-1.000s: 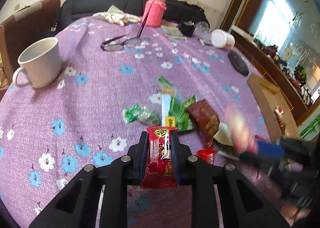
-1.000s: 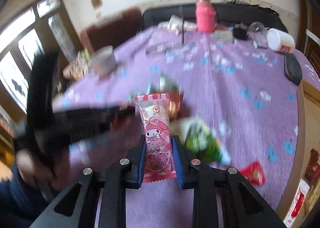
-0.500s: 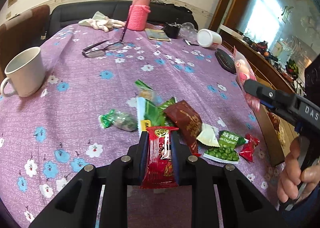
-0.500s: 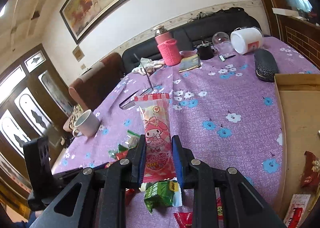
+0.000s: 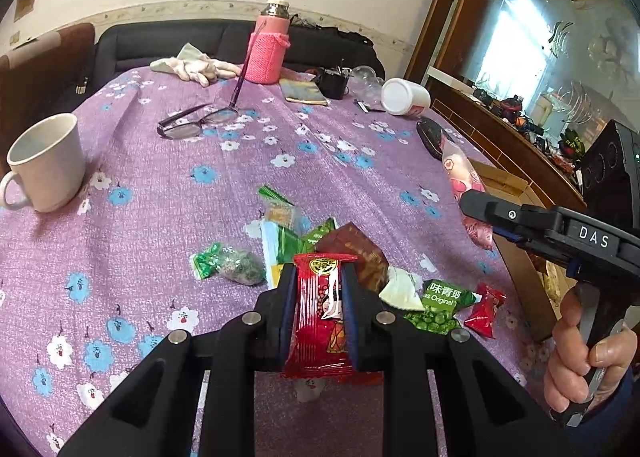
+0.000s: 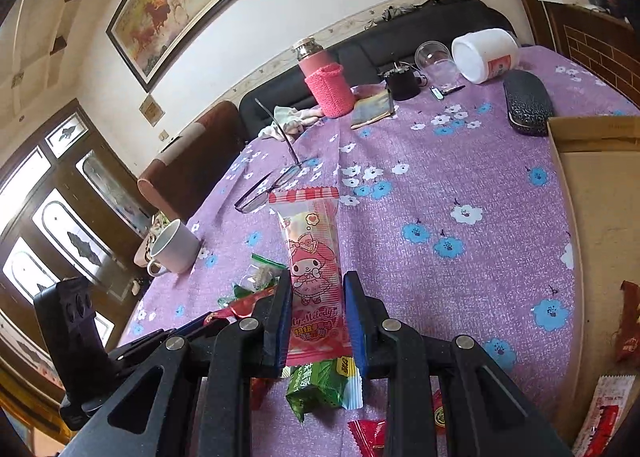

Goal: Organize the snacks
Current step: 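Carry the pink candy with the right gripper while the left carries the red packet over the tray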

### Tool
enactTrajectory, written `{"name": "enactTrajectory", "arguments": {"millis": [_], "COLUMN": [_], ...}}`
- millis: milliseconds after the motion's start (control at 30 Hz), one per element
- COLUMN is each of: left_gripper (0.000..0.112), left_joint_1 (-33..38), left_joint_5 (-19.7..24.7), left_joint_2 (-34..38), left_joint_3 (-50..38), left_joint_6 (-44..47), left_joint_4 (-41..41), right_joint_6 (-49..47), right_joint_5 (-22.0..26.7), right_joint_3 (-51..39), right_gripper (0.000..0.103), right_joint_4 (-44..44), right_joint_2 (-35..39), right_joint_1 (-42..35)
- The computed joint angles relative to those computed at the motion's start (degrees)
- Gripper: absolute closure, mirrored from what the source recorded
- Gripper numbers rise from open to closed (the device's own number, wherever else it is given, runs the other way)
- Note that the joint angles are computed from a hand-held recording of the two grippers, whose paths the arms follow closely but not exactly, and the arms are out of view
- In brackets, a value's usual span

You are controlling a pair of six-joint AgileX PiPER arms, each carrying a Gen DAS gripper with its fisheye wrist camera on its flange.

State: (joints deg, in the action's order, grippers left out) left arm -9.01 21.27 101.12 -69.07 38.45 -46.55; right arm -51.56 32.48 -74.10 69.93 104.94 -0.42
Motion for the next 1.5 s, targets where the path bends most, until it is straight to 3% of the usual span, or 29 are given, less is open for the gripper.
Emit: {"name": "enactTrajectory", "arguments": {"millis": [167,467,600,867,933,1133,1500], "left_gripper": [0.092,0.092,0.092,0.092,0.092,0.092,0.092], "left_joint_1": [0.09,0.74,0.4,-3.97,-6.07,-12.25,-24.71], "left_joint_5": [1.13,3.72,3.04,3.0,4.27,12.15,21.7], "left_joint_2": [0.36,0.46,0.14,-1.54,-1.55,4.08,24.34], "left_joint_3": [-0.54,-0.55,-0.12,-1.75,-3.95,-16.66,-46.54], "left_joint_6": [0.47,5.12,6.3,-5.4,-9.29,-13.76,-29.49], "left_joint_4": [-0.76,-5.76,-6.92,3.86,7.5,7.43,13.94], "right_joint_6": [0.19,-0.36,1.39,9.66,11.13,15.8,27.66], "right_joint_5": [-0.92,1.95,1.28,5.25,4.95,5.19,6.04], "right_joint_3": [0.39,0.68,0.83,-1.66,-1.46,-1.37,-4.5], "right_gripper": [0.076,0.076,0.076,0.077,0.077,0.077,0.077], "right_joint_4": [0.04,4.96,4.9,0.58,0.25,-0.62,-8.89], "right_joint_2": [-0.34,-1.93,-3.16,-1.76,-2.15,-2.28,0.29], "right_joint_1": [-0.18,-4.92,-8.03,-13.58,-15.14,-21.2,-28.65]}}
